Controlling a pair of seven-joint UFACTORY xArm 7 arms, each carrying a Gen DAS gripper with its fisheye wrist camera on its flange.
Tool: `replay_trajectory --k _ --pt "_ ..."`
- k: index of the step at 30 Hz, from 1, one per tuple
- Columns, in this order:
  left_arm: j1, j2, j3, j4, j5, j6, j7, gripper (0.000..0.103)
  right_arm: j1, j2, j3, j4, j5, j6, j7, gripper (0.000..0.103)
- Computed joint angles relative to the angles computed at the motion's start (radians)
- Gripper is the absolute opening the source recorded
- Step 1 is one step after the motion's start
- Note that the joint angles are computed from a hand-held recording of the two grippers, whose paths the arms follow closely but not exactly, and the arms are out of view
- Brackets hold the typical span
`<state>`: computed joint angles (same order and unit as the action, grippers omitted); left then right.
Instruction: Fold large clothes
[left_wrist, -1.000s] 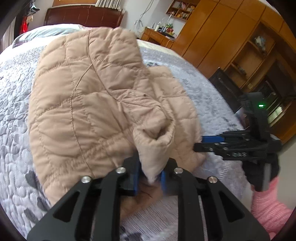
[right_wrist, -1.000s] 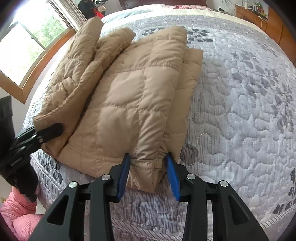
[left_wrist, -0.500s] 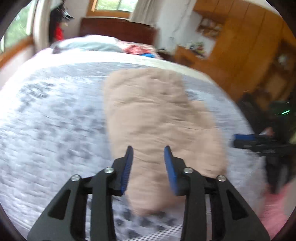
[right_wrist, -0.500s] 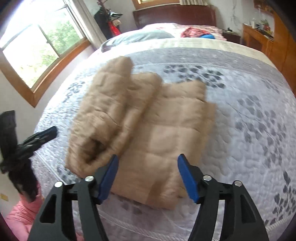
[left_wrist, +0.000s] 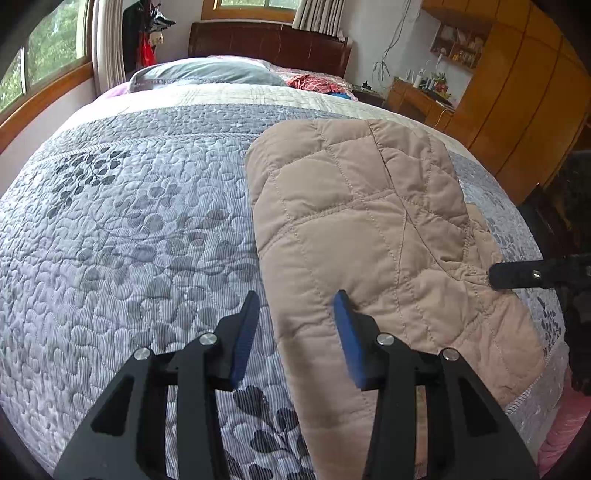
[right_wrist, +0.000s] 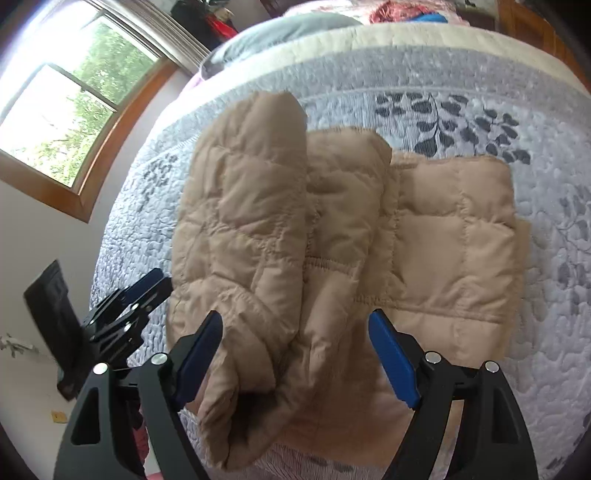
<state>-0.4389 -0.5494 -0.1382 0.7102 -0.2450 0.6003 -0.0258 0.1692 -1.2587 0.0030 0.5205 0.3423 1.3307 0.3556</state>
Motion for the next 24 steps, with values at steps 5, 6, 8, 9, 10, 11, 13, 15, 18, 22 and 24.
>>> replay_trajectory --k 5,6,8,9,10,11,13,15,18,22,24 --pt "-0.008 0.002 0.004 -0.01 -0.009 -0.013 0.004 0.042 0.012 0.049 0.024 -0.006 -0.003 -0.032 -0.007 0.077" --pt "-0.009 0.003 0.006 -0.012 -0.011 -0.016 0.006 0.042 0.016 0.063 0.031 -0.006 -0.003 -0.036 -0.007 0.075" --pt "-0.009 0.003 0.006 -0.013 -0.011 -0.018 0.006 0.042 0.023 0.081 0.039 -0.008 -0.008 -0.043 -0.007 0.067" --pt "-0.008 0.002 0.004 -0.013 -0.01 -0.018 0.005 0.042 0.023 0.085 0.048 -0.01 -0.017 -0.047 -0.005 0.066" --pt "-0.008 0.001 0.003 -0.013 -0.009 -0.017 0.003 0.042 0.025 0.087 0.057 -0.01 -0.023 -0.051 -0.002 0.064" --pt "-0.009 0.001 0.003 -0.014 -0.01 -0.017 0.003 0.043 0.028 0.085 0.068 -0.014 -0.033 -0.055 0.0 0.062" --pt "-0.01 0.002 0.004 -0.014 -0.013 -0.019 0.002 0.044 0.036 0.075 0.091 -0.022 -0.049 -0.063 0.006 0.06" --pt "-0.012 0.002 0.005 -0.016 -0.016 -0.021 0.003 0.044 0.053 0.053 0.114 -0.036 -0.054 -0.075 0.018 0.053" --pt "-0.015 0.0 0.007 -0.018 -0.021 -0.025 0.0 0.044 0.075 0.041 0.135 -0.061 -0.07 -0.107 0.021 0.045" --pt "0.001 -0.012 -0.006 -0.02 -0.003 -0.03 -0.022 0.044 0.098 0.046 0.152 -0.065 -0.091 -0.136 0.034 0.031" --pt "0.008 -0.017 -0.009 -0.019 0.007 -0.029 -0.035 0.042 0.11 0.037 0.156 -0.06 -0.092 -0.148 0.046 0.026"
